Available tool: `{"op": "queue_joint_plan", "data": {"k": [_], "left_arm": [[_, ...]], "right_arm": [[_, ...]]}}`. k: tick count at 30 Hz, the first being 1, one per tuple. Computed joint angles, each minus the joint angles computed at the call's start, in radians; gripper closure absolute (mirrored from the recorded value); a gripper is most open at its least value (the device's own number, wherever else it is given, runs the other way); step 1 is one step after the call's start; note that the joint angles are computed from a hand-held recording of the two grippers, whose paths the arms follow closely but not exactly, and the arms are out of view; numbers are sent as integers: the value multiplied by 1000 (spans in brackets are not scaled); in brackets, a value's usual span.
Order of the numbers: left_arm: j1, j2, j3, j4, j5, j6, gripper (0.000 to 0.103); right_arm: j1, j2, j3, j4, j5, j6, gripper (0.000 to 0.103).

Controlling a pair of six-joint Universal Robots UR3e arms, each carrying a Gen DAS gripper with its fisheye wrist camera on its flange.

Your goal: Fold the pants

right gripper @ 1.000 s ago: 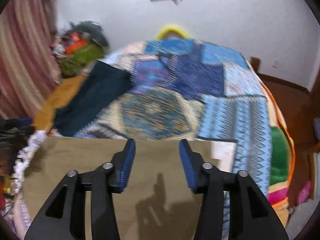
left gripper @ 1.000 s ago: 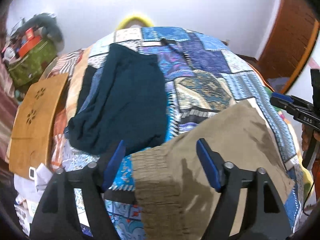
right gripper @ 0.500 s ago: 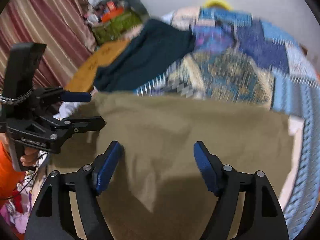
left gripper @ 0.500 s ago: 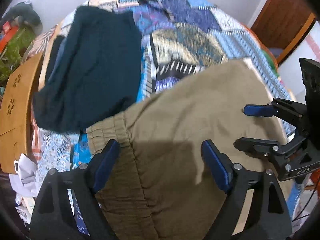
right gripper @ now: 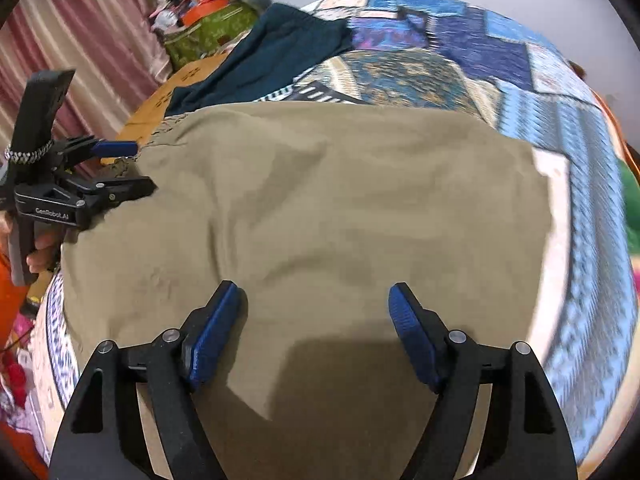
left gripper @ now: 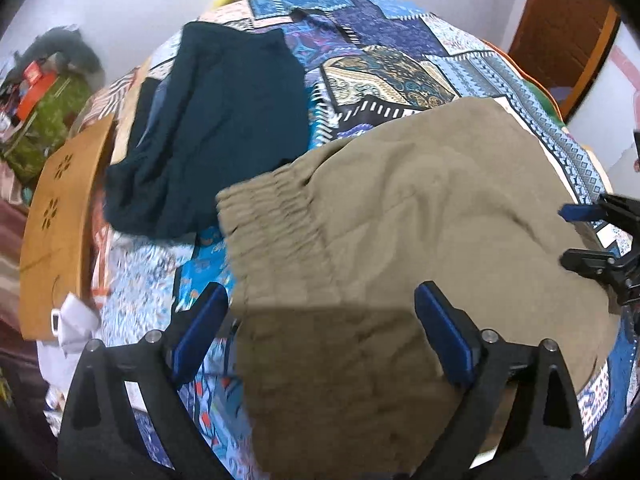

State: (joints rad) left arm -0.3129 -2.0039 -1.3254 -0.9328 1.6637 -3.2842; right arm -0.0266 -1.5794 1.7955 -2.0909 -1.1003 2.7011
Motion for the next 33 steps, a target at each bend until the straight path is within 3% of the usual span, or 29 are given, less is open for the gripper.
{"op": "queue_joint_plan", "data": {"k": [5,13,21,27,33], "left_arm": [[27,106,-139,48,-32,-40,7],[-3,177,-202,61,28,-99,7],[-41,275,-235,37,121,-137,8],[-11,407,-313,52,63,-217,8],[24,466,-422,103,-106,-294,8]], "right_arm": [[-89,-144,117,34,9,-12,29],[-212,-319,239,107,37,-26,28],[-193,-384,255,70,10,5,28],[-124,-408,207,-40,11,64,28],[12,-345,178,-226,-10,149,28]]}}
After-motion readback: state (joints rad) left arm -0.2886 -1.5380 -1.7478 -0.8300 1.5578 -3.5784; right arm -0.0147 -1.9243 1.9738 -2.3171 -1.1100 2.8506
